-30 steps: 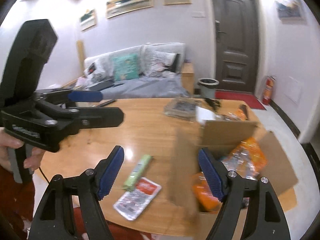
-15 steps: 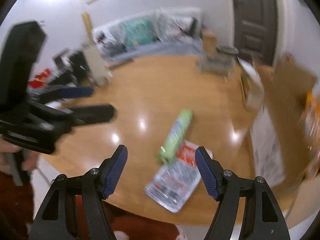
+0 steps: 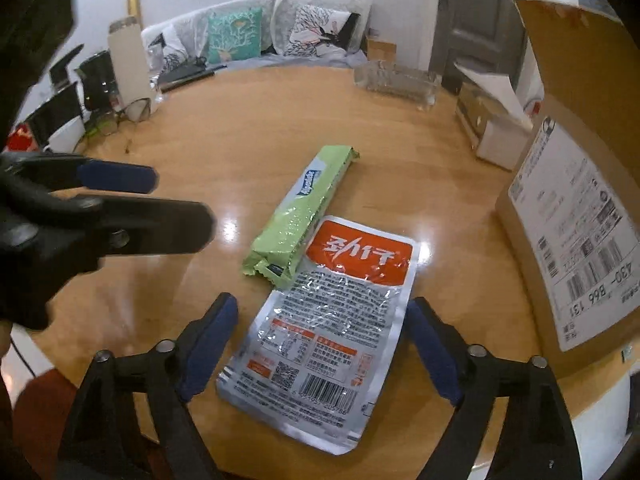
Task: Organize snacks
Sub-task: 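Move both tools back to the green bar and silver pouch, then grasp the green wafer bar with the left tool while the right tool grasps the silver-red pouch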
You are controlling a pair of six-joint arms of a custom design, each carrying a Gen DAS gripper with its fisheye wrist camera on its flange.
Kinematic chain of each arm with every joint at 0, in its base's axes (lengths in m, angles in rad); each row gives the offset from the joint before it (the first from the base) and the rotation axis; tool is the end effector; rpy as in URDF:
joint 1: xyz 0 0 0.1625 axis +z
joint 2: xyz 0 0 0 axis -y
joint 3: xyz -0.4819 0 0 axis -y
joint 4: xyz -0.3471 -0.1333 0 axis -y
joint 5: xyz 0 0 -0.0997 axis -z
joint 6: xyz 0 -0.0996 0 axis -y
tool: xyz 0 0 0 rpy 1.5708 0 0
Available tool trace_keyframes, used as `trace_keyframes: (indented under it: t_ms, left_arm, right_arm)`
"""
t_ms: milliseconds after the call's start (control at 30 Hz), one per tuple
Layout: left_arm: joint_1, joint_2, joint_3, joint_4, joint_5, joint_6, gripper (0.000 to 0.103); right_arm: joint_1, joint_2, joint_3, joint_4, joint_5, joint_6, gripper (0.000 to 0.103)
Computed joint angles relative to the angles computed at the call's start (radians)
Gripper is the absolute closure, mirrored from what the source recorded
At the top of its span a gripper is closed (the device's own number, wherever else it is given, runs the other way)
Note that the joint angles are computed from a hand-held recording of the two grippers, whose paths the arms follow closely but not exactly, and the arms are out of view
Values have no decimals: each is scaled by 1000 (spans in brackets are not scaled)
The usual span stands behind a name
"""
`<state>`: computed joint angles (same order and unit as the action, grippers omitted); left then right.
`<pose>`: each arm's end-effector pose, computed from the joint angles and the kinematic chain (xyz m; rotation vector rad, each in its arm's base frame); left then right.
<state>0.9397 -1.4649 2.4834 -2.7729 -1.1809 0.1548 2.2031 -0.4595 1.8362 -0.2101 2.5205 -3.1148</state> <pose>-0.0671 -0.3819 0.2738 1.0184 2.5889 -0.3784 0.2963 -0.3160 -0.0569 0.4426 -2.2080 0.8068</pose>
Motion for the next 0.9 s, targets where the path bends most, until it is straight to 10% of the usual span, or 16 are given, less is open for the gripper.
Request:
trace_keyframes:
  t_ms: [467,900]
  left_arm:
    - [-55,213,-1,-138,88,7,71]
    - [-5,62,30,-44,129,76,78]
  right_arm:
    - [-50,-117,137,-92,-87,-155,36]
    - [-104,-151,145,-93,-186,-257,35]
